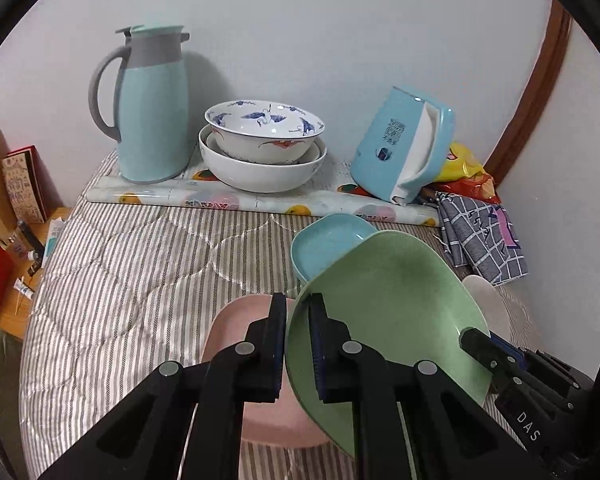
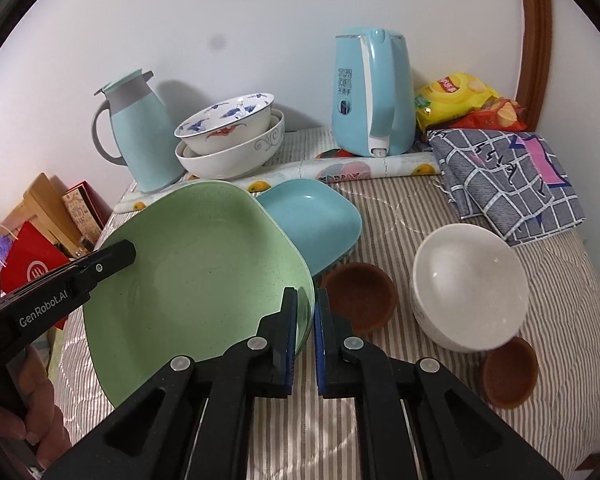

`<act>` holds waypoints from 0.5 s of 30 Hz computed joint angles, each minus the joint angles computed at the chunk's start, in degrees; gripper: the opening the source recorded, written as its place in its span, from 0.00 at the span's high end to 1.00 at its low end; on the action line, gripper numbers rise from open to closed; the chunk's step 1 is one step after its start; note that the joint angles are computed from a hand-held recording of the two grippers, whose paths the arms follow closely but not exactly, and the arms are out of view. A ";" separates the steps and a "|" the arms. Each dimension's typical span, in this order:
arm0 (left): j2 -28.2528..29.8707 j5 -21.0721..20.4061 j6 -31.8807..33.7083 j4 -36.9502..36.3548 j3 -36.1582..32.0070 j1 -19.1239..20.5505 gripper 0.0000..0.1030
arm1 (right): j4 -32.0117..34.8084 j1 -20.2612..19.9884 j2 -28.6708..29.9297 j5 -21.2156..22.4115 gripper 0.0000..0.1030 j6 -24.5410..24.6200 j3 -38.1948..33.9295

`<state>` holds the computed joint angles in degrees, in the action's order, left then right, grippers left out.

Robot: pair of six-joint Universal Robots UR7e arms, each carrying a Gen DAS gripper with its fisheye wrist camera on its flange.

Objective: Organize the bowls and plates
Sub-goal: 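Lift the green plate with both grippers and carry it over the pink plate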

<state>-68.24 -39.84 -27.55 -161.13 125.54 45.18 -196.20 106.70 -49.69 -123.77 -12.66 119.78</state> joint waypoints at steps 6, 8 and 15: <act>-1.81 0.62 -2.41 1.27 1.77 -1.88 0.89 | -1.31 0.85 -1.29 -0.39 0.93 0.36 2.24; -2.43 1.07 -3.33 2.07 2.33 -2.57 0.89 | -1.57 1.03 -1.77 -0.14 0.93 0.54 2.88; -4.55 2.32 -6.22 4.40 4.31 -4.10 0.89 | -2.48 1.98 -1.88 -0.63 0.93 0.66 4.36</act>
